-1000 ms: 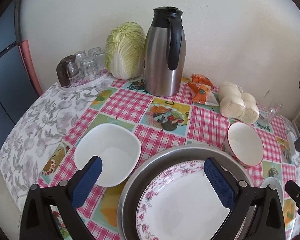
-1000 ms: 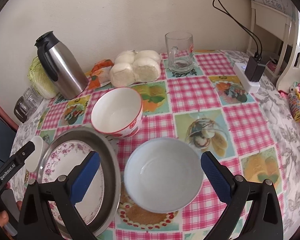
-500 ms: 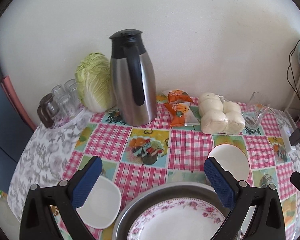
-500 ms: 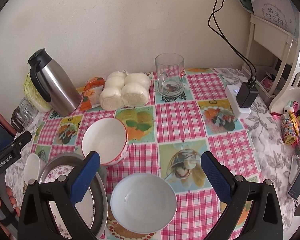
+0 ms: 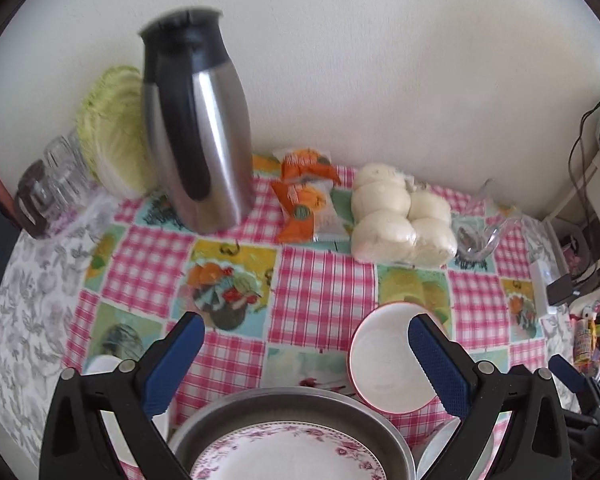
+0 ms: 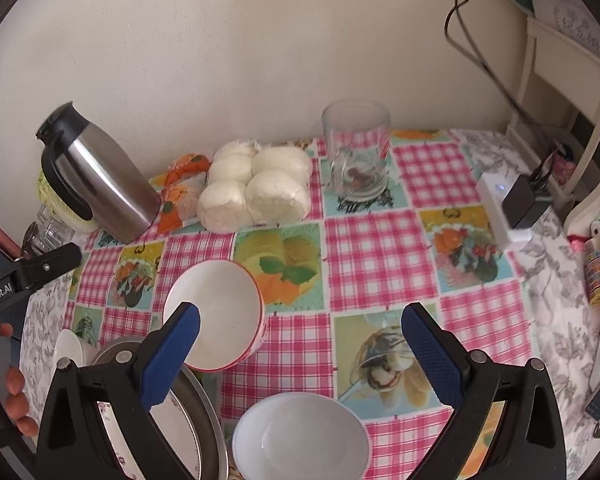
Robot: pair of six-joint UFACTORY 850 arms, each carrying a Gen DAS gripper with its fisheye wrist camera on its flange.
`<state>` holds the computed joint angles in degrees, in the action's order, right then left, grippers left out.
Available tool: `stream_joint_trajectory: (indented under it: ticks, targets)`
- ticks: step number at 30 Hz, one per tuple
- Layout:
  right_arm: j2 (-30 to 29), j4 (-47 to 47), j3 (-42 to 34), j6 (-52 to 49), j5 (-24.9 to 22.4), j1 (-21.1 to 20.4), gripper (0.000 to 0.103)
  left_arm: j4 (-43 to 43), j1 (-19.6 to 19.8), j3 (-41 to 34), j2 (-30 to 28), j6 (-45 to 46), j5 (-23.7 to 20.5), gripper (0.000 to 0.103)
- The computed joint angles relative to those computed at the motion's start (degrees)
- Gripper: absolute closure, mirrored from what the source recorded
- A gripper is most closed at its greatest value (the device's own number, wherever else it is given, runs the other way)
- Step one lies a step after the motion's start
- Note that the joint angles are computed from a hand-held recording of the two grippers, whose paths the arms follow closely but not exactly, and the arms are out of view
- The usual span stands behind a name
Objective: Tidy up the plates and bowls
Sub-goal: 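Close both tools on the rim of the red-rimmed strawberry bowl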
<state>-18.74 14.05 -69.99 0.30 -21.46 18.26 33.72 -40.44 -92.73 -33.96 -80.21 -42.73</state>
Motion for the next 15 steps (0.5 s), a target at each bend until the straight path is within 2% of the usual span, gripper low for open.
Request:
stream_joint_trajectory:
  ticks: [2,5,7,15]
  targets:
    - [-1.8,2.2,-0.7,-1.4,-1.3,0.1,0.002,-0.6,-0.1,-1.2,-1.9,0.3,-1.3,0.001]
    - [-3.8,1.6,-1.4,-0.9,-2.0,0.6,0.002,-4.4,0.7,-1.2,-3.5,2.1,1.2,0.002]
    - [-5.0,-0.1,-1.9,0.5,-2.1,0.9,0.002,-6.3,1.1,-1.4,-4.4,3.2,2.5,0.008]
    - [-8.8,0.2,-4.0,0.5,-2.7,1.3,0.004,-11.9,1.5,-5.1,-8.2,10.6,4.1,0.015]
